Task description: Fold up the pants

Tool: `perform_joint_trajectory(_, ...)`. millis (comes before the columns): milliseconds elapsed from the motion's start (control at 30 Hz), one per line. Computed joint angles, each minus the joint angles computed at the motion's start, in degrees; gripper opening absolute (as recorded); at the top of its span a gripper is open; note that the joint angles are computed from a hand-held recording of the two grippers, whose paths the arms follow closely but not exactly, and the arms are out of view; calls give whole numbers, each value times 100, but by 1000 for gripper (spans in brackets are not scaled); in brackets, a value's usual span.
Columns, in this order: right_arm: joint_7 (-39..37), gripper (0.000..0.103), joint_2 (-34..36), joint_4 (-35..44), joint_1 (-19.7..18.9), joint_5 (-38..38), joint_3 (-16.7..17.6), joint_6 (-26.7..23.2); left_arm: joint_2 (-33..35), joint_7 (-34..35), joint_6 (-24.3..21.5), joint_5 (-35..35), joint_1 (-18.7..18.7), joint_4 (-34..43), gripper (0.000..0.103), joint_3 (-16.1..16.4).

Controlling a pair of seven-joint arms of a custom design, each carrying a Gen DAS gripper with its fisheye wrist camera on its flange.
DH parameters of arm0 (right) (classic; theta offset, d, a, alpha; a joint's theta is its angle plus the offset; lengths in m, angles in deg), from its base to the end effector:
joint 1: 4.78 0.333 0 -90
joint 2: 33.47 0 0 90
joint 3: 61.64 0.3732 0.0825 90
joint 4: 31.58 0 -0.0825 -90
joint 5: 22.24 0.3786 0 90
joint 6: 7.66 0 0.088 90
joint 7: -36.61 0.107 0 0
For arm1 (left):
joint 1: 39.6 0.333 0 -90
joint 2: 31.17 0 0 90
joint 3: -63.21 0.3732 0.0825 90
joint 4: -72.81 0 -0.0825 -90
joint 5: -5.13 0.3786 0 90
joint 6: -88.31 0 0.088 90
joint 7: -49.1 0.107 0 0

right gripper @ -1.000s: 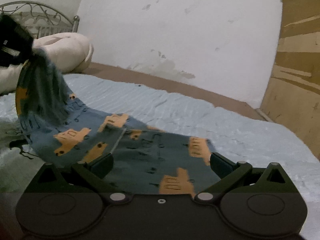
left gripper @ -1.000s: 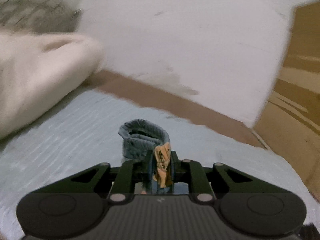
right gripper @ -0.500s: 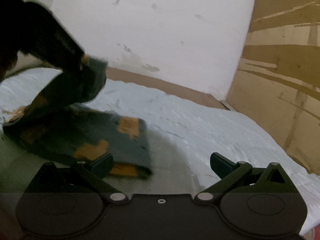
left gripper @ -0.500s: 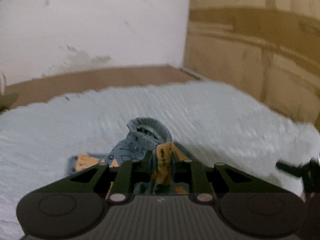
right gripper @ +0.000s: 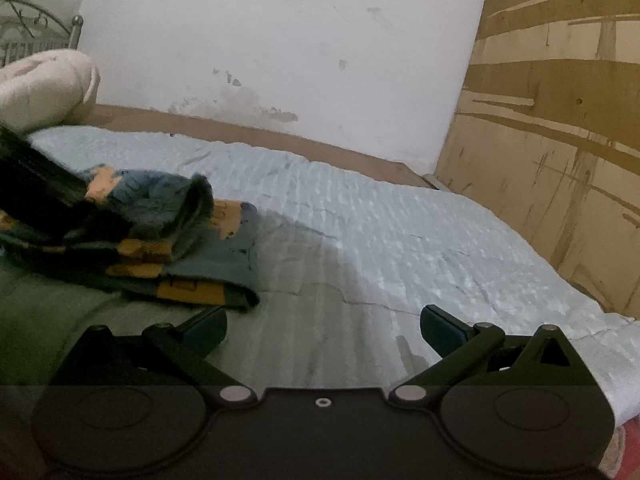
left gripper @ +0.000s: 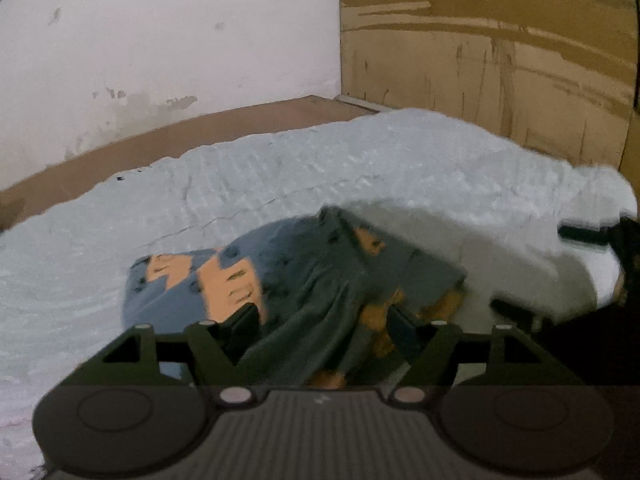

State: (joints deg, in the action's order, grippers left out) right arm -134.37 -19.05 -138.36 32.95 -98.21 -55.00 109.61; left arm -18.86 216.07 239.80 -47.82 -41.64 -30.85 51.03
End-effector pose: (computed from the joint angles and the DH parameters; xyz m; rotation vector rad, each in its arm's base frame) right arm 0.4997 0.4057 0.4705 -1.4598 1.8505 -1.3310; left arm 0.6526 -0.1306 0.5450 -0.8664 2.3918 -1.1157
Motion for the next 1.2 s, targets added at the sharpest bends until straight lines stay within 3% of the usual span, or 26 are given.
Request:
perform_joint_trajectory(100, 277, 102, -144, -129, -123, -252, -41, 497, -104, 390, 269, -37, 16, -212, 75, -3)
perform_joint_trajectory(233, 671, 102, -243, -162, -509, -644, -142, 1806, -175, 855, 398, -92, 16, -394, 69, -17)
perform_joint_trajectory(300, 808, 102, -171, -37, -718, -782, -214, 2532, -194, 935, 439, -27, -14, -453, 61, 3)
perform_joint_trajectory(367, 965, 102, -16, 187, -896, -936, -303, 3219, -171, 708, 263, 116, -25, -396, 40, 58)
perform_joint_trajectory(400, 1006, 102, 99, 344, -981, -952, -351, 3549, -154, 544, 152, 176, -25, -347, 35, 83)
perform_joint_trajectory(533, 825, 86, 505, 880, -1139, -566, -514, 4348, -107, 285, 16, 302, -24, -232, 17, 93)
perform_joint_trajectory(700, 167, 63, 943, 1310, -1250, 471, -652, 4768, -84, 103, -163, 387, 6, -126, 8, 106)
perform_joint_trajectory(767, -73, 39, 994, 1298, -1276, 829, -681, 4869, -96, 91, -233, 349, 38, -96, 7, 104)
perform_joint_trajectory(800, -118, 36, 1003, 1300, -1233, 933, -731, 4837, -114, 135, -263, 292, 61, -91, 7, 96)
perform_joint_trajectory(867, 105, 12, 957, 1248, -1030, 780, -986, 4890, -162, 267, -294, 154, 95, -108, 7, 78)
perform_joint_trajectory(1000, 534, 9, 821, 1177, -781, 389, -1240, 4817, -247, 369, -378, 2, 89, -100, 6, 85)
perform_joint_trajectory(1200, 454, 8, 460, 968, -768, 194, -1083, 4235, -294, 580, -664, -169, 55, -96, 7, 93)
